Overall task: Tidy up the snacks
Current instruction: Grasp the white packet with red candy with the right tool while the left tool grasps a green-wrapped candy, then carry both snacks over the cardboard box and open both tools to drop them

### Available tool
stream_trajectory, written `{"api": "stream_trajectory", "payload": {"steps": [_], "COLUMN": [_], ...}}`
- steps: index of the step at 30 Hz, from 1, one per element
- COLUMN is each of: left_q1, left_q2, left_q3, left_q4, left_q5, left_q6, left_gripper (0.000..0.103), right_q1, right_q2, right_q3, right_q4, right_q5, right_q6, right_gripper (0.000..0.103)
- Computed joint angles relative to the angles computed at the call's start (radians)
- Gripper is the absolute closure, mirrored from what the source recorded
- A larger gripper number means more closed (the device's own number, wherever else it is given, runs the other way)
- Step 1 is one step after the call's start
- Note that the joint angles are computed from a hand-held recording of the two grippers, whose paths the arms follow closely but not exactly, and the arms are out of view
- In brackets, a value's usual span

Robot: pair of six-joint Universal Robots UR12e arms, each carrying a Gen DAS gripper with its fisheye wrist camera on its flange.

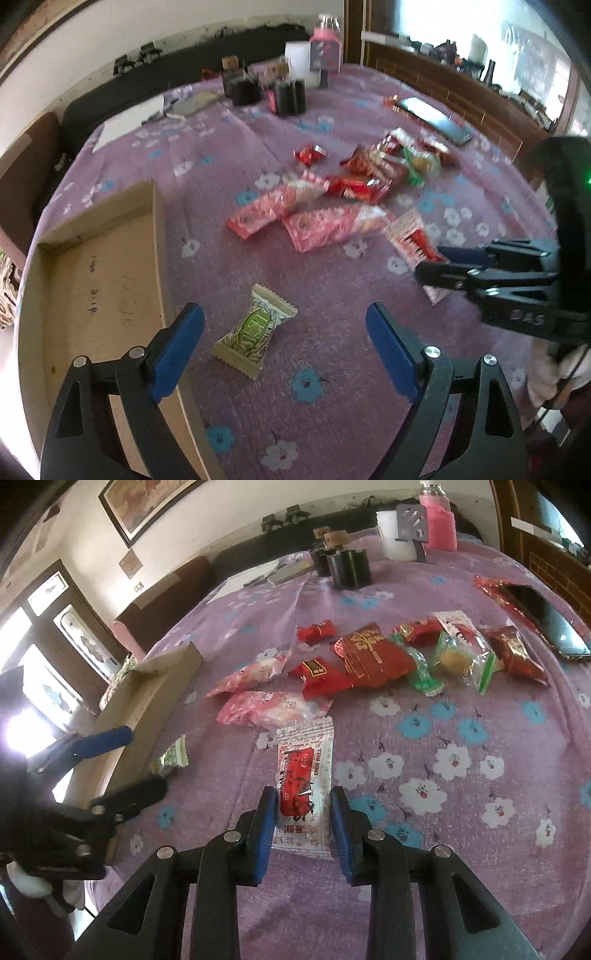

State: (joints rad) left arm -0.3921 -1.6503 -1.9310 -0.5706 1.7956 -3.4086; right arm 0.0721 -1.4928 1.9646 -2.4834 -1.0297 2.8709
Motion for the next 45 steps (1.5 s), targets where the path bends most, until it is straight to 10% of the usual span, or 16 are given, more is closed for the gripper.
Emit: {"api": "stream_trajectory", "payload": {"steps": [4,7,10,20,31,45], "left_q1": [0.016,0.024,0.025,0.002,-0.020,0.083], "left_q2": [-0.015,-0.021,-0.019,-0.033,-0.004,0.201], "left_q3": [0.011,0.022,0.020,0.026,-0.002,-0.072], "left_q4": [-0.041,-0.084,-0.086,-0.076,-0.028,0.034], "left_q5": [-0.030,-0.065,-0.078,-0.010,0.008,-0.085], "left_q6": [-0.014,-0.009,-0.023,-0.102,-0.155,-0.226], "left_gripper": [0.017,0.059,0.076,0.076,0.078,0.077], "right_q1": [-0.006,-0.011,-0.017,-0.005,0.086,0.045], "right_q2": [0.000,0.001,0.000,-0.002,0.002,-0.072], "right_q3": [0.003,0.008,0.011,0.011,0.004,-0.031], "right_q4": [0.002,-0.004,-0.003,-0.014,-0.098,-0.012], "right_q5": [0.022,0.040,0.054,0.027,-0.194,0.085], "right_q6": [-0.005,0.000,0.002,-0.001,-0.046,-0.068], "right_gripper": [0.072,0.071,0.071,0.070,0.076,0.077]}}
